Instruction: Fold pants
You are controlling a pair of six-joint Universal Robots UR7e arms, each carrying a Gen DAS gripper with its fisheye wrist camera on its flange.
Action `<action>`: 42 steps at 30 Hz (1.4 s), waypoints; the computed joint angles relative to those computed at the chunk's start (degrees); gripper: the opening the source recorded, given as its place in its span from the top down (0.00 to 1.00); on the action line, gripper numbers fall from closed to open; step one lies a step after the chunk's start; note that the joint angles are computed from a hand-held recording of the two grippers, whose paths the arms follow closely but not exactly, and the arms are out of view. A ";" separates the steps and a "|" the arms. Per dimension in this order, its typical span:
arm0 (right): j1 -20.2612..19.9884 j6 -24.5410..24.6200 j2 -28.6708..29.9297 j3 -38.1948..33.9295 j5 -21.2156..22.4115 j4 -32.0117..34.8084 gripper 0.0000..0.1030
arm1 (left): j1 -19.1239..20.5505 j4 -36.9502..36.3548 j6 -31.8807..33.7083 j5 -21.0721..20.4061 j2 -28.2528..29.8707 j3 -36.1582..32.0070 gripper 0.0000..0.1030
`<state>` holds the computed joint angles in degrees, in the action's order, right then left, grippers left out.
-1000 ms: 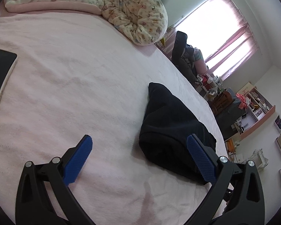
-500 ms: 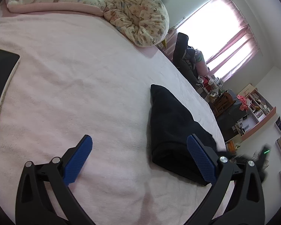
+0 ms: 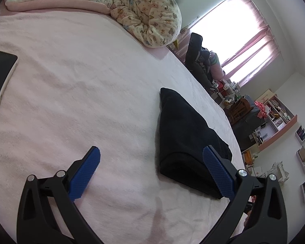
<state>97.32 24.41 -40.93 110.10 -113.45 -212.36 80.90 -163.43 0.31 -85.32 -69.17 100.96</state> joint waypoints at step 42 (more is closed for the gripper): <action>4.32 1.82 5.44 -15.94 25.37 0.93 0.74 | 0.15 -11.15 -29.11 -43.66 16.90 -0.95 0.02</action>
